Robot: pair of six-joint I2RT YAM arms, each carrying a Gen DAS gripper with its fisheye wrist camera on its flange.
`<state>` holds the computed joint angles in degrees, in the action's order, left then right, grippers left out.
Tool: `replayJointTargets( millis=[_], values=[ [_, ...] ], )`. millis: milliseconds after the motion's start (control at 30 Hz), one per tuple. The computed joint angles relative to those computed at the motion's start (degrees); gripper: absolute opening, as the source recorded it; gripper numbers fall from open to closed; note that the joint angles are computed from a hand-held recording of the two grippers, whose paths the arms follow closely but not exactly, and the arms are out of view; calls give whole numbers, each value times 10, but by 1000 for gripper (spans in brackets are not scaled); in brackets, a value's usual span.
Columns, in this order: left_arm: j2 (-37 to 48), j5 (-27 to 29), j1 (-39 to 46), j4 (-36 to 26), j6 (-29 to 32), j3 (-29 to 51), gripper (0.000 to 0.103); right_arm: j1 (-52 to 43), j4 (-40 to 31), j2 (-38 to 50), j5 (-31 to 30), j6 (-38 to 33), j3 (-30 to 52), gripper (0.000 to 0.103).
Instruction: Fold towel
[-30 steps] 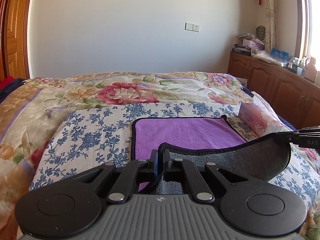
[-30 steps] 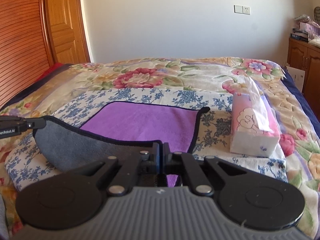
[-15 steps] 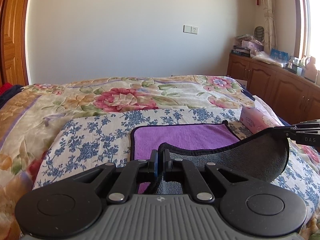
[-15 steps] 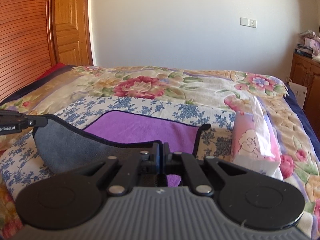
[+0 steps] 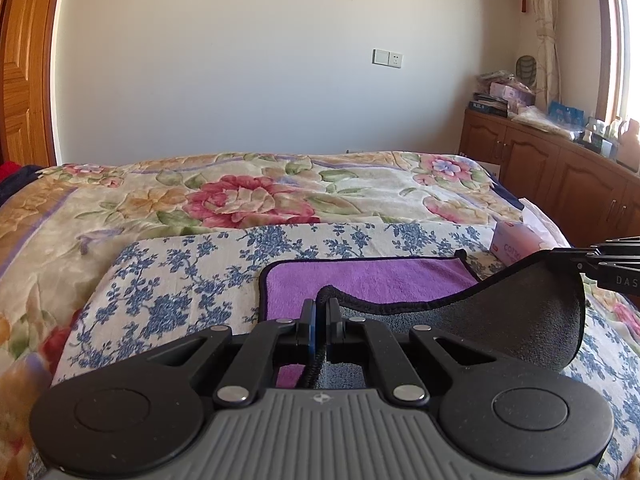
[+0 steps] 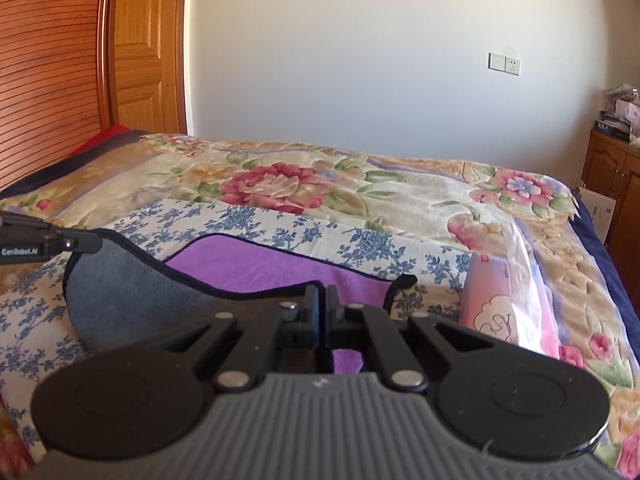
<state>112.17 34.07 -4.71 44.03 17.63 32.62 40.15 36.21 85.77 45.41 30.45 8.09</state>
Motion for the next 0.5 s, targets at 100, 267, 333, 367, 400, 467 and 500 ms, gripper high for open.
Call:
replayJointTargets(
  millis=[100, 267, 333, 367, 400, 467, 500],
  values=[
    [9, -13, -16, 7, -5, 12, 5, -25, 38, 18, -20, -24, -6, 3],
    [20, -26, -35, 33, -18, 21, 5, -54, 99, 51, -41, -53, -13, 3],
    [22, -29, -42, 42, -16, 23, 5, -66, 121, 67, -51, -66, -13, 3],
    [24, -31, -46, 46, -16, 25, 5, -70, 132, 75, -54, -71, -12, 3],
    [26, -35, -49, 50, -16, 27, 5, -74, 141, 84, -57, -76, -11, 3],
    [31, -42, -54, 53, -17, 34, 5, -82, 159, 97, -61, -87, -9, 3],
    [33, -46, -56, 52, -18, 39, 5, -85, 168, 104, -62, -92, -8, 3]
  ],
)
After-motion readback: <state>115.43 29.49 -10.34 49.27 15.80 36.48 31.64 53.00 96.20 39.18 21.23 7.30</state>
